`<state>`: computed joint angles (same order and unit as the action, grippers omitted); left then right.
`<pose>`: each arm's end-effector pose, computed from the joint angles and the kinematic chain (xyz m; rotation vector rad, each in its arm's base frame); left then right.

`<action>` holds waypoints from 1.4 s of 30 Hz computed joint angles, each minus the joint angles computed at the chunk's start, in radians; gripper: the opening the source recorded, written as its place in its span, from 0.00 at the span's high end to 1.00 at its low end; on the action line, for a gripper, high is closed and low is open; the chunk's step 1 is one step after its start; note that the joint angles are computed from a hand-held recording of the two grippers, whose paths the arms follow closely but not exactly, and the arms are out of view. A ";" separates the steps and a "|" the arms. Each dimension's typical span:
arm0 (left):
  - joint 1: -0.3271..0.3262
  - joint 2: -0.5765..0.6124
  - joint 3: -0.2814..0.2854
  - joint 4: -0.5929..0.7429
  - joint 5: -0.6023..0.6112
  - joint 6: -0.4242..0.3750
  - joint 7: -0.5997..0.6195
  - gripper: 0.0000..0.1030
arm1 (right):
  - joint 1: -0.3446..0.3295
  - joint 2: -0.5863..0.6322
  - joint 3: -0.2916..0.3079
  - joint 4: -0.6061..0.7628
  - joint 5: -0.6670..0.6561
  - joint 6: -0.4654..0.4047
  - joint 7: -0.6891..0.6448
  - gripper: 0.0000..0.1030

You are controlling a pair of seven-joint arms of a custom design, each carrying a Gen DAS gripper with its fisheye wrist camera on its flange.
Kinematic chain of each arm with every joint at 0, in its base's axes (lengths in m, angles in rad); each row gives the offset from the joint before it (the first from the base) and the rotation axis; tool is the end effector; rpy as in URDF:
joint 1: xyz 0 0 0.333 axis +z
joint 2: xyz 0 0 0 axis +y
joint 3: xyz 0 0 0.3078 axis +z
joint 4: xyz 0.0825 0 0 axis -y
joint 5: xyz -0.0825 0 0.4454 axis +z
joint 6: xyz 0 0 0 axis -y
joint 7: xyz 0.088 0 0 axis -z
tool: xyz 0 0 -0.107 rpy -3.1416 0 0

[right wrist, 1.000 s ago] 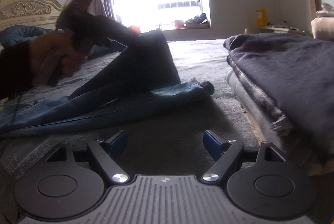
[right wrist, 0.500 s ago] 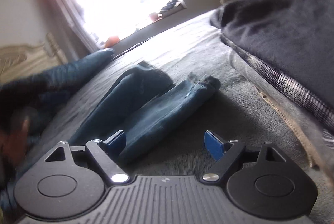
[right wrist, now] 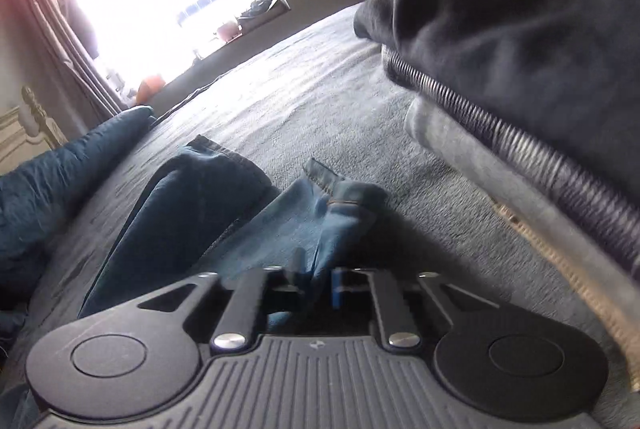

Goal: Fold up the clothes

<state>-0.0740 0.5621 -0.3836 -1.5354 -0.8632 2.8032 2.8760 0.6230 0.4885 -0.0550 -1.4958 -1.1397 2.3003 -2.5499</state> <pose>0.7419 -0.2668 0.3763 -0.8342 2.3906 -1.2347 0.6644 0.4092 0.4005 -0.7367 2.1311 -0.8153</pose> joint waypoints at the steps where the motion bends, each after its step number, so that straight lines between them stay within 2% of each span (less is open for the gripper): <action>1: 0.014 -0.007 -0.014 -0.016 -0.020 0.012 0.023 0.41 | 0.014 -0.007 0.002 0.000 -0.007 -0.034 -0.026 0.95; 3: 0.036 -0.036 -0.031 -0.055 -0.063 0.017 0.045 0.41 | 0.040 -0.021 0.009 0.000 -0.022 -0.101 -0.073 0.96; 7: 0.068 -0.074 -0.027 -0.093 -0.141 -0.057 0.049 0.41 | 0.083 -0.049 0.038 -0.006 -0.036 -0.231 -0.137 0.96; 9: 0.068 -0.080 -0.013 -0.097 -0.164 -0.077 0.043 0.41 | 0.071 -0.044 0.054 -0.010 0.005 -0.245 -0.161 0.95; 13: 0.061 -0.085 0.008 -0.089 -0.189 -0.089 0.032 0.41 | 0.037 -0.005 0.065 -0.006 0.093 -0.213 -0.193 0.89; 16: 0.063 -0.081 0.001 -0.075 -0.230 -0.065 0.075 0.40 | 0.067 -0.016 0.064 -0.002 0.094 -0.283 -0.223 0.53; 20: 0.041 -0.051 0.004 -0.035 -0.228 -0.010 0.092 0.39 | 0.098 -0.046 0.083 -0.009 0.095 -0.369 -0.277 0.54; 22: 0.034 -0.032 0.000 -0.016 -0.216 0.012 0.105 0.39 | 0.126 -0.045 0.087 0.011 0.050 -0.411 -0.322 0.53; 23: 0.027 -0.020 0.001 -0.004 -0.204 0.026 0.098 0.39 | 0.135 -0.047 0.085 0.017 0.017 -0.404 -0.334 0.53; 26: -0.008 0.019 0.029 0.039 -0.123 0.048 0.020 0.39 | 0.132 -0.067 0.071 0.024 -0.087 -0.292 -0.316 0.51; 28: -0.027 0.045 0.048 0.068 -0.063 0.057 -0.057 0.39 | 0.091 -0.065 0.059 0.040 -0.109 -0.150 -0.260 0.51; 31: -0.015 0.075 0.037 0.101 -0.021 0.048 -0.124 0.38 | -0.013 0.005 0.041 0.125 -0.025 0.099 -0.212 0.51; 33: 0.001 0.087 0.019 0.112 -0.012 0.044 -0.139 0.38 | -0.079 0.104 0.041 0.235 0.109 0.185 -0.249 0.51; 36: 0.020 0.094 -0.004 0.114 -0.009 0.043 -0.140 0.37 | -0.152 0.246 0.053 0.391 0.293 0.199 -0.308 0.51; 38: 0.032 0.097 -0.018 0.113 -0.014 0.043 -0.131 0.37 | -0.187 0.307 0.057 0.446 0.386 0.220 -0.307 0.51; 40: 0.037 0.100 -0.024 0.114 -0.016 0.042 -0.129 0.37 | -0.202 0.343 0.042 0.466 0.444 0.256 -0.280 0.51; 42: 0.041 0.101 -0.027 0.115 -0.017 0.039 -0.129 0.37 | -0.193 0.365 0.002 0.478 0.463 0.294 -0.244 0.52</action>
<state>-0.0335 0.6631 -0.4102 -1.4209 -0.8801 2.8420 2.7475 0.4305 0.8533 -0.0529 -1.0178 -0.6767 2.5940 -2.7943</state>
